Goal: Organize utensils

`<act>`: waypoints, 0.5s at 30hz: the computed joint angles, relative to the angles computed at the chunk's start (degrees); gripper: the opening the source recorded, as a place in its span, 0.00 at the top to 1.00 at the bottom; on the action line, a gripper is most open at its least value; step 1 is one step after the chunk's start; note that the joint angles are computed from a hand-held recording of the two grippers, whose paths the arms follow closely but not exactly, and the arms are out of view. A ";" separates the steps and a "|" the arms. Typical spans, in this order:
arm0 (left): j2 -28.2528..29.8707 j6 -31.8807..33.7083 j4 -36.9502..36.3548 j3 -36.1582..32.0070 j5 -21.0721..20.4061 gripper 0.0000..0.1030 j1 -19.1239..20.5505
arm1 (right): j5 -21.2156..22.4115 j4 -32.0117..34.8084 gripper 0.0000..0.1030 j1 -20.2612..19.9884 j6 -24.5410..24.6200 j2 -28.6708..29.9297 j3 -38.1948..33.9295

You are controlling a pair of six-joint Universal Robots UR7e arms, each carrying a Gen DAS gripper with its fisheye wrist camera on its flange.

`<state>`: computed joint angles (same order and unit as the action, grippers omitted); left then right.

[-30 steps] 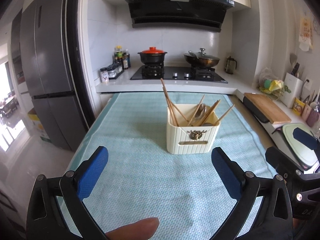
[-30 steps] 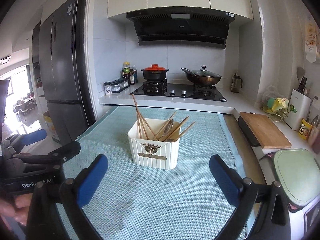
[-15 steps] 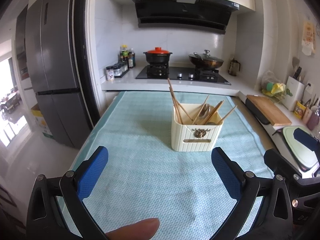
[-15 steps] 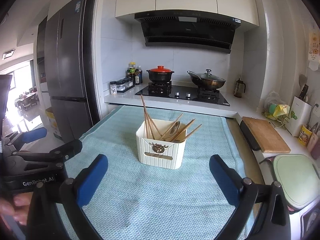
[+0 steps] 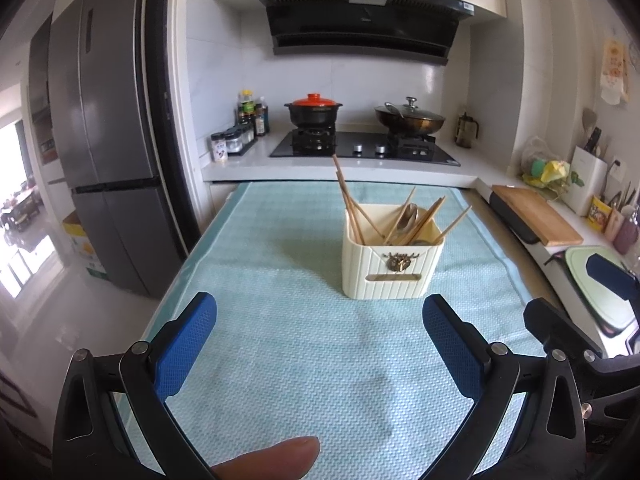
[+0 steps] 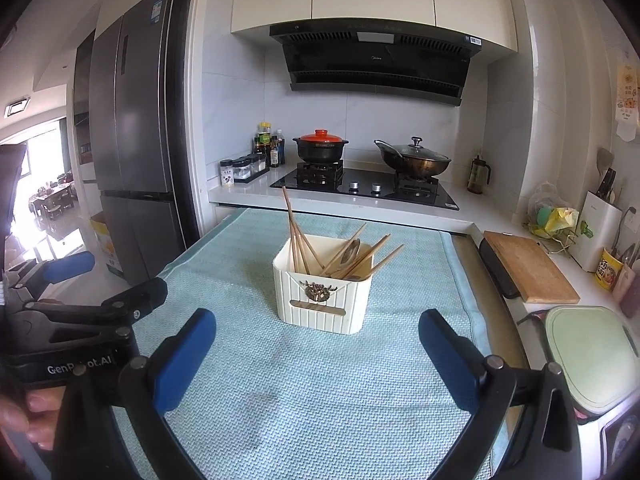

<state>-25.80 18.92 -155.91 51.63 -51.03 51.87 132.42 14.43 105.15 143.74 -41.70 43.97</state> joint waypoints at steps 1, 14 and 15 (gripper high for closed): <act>-0.06 -0.03 0.05 0.07 0.00 0.00 0.00 | 0.06 0.04 0.00 0.02 -0.04 0.05 -0.03; -0.38 -0.02 -0.28 0.96 0.42 0.00 -0.09 | -0.10 0.20 0.00 0.39 0.30 -0.04 0.12; -0.38 -0.03 -0.21 0.95 0.37 0.00 -0.08 | -0.06 0.21 0.00 0.42 0.26 -0.10 0.17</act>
